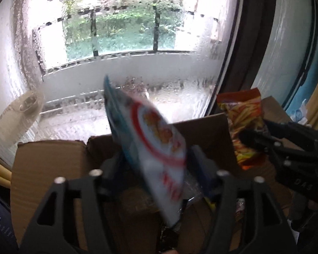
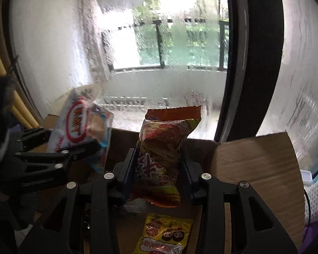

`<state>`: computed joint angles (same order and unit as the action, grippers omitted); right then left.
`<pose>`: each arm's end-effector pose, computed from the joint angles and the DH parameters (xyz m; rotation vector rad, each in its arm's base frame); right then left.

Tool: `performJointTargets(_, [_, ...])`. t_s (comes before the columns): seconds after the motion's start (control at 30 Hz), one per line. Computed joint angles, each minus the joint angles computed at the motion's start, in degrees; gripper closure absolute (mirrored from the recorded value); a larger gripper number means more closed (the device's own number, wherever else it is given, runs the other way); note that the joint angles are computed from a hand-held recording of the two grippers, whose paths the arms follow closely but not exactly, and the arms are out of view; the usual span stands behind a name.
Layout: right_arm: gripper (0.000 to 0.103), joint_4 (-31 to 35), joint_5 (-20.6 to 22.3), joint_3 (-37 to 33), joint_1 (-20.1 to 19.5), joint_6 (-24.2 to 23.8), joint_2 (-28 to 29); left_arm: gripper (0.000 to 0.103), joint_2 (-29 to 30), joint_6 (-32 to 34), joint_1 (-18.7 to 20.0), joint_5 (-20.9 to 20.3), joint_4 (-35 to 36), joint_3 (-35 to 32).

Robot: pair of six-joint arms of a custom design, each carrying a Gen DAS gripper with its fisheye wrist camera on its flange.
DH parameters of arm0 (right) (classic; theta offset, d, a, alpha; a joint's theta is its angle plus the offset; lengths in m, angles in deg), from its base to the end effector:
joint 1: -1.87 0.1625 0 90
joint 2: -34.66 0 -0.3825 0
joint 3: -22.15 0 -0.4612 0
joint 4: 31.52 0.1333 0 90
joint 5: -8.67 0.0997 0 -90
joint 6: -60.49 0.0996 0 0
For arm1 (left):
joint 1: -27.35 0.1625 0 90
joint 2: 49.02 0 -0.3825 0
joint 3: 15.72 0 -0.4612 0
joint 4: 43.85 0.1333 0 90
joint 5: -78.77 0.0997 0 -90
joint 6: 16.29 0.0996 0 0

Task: Organize snacks
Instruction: 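Lower both bags into the box and open both grippers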

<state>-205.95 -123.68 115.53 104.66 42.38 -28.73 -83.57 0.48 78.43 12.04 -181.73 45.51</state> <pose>0.2170 -0.6569 0.3123 0.1604 -2.1942 1.0698 -0.4017 -0.7723 0.1231 1.1911 2.4817 -0.6140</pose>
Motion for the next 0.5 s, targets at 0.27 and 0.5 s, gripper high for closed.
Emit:
performJointTargets(0.27, [0.046,-2.6,-2.3,0.0,0.3,-1.8,-0.3,0.029,-0.7,0.7,-0.6,1.6,-2.4,0.9])
performJointTargets(0.5, [0.046,-2.7,-3.1,0.9,1.0,-1.4,-1.1,0.028,-1.5,0.9,-1.1,3.1,-3.2,2.0])
